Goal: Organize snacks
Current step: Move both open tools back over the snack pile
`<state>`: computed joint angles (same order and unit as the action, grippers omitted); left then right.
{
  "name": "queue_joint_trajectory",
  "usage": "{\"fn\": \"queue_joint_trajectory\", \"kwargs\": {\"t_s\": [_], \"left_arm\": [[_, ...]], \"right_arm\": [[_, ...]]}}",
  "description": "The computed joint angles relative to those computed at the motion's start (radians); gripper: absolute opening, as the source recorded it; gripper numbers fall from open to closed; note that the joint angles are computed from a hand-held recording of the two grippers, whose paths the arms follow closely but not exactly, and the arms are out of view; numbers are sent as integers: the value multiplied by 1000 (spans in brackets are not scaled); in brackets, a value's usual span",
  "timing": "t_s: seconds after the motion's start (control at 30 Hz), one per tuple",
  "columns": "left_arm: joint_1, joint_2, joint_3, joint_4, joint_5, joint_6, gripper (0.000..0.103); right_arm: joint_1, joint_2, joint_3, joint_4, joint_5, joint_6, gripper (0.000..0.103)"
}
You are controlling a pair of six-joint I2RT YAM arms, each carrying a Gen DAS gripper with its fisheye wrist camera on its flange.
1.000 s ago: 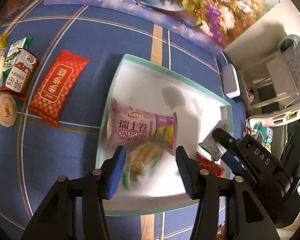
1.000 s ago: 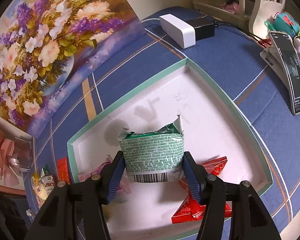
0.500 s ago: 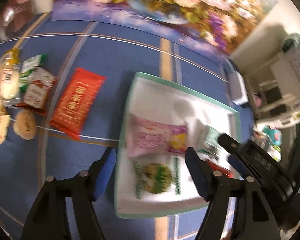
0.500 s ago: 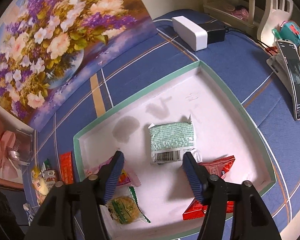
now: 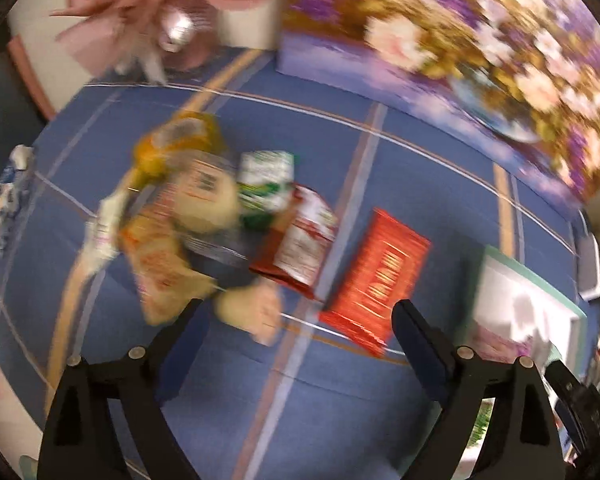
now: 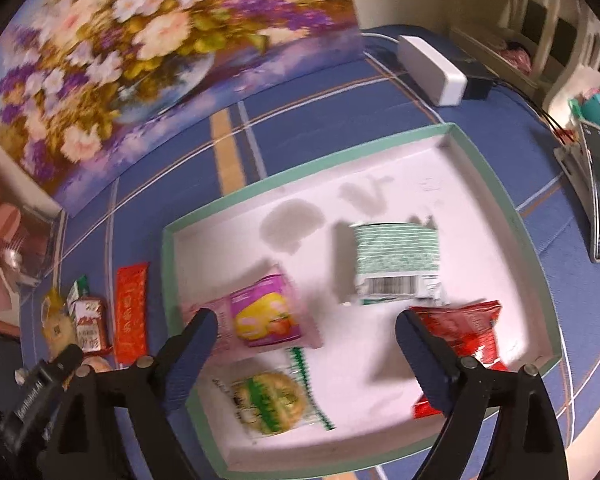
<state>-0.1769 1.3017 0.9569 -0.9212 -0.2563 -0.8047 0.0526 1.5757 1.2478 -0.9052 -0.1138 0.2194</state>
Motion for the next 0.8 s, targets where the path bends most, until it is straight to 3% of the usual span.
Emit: {"fn": "queue_joint_trajectory", "kwargs": {"t_s": [0.07,0.2,0.3,0.43,0.7,0.8], "left_arm": [[38,-34,-9,-19,-19,23,95],[115,-89,-25,-25,-78,102,96],[176,-109,-38,8,-94,159,103],[317,-95,-16,90,-23,326,103],[510,-191,-35,138,34,431,103],[619,-223,-55,127,111,473,103]], "right_arm": [[46,-16,-10,7,12,18,103],[132,-43,-27,26,29,50,103],[201,-46,-36,52,52,85,103],[277,-14,-14,110,46,110,103],[389,-3,-1,186,44,163,103],[420,2,-14,202,20,176,103]]}}
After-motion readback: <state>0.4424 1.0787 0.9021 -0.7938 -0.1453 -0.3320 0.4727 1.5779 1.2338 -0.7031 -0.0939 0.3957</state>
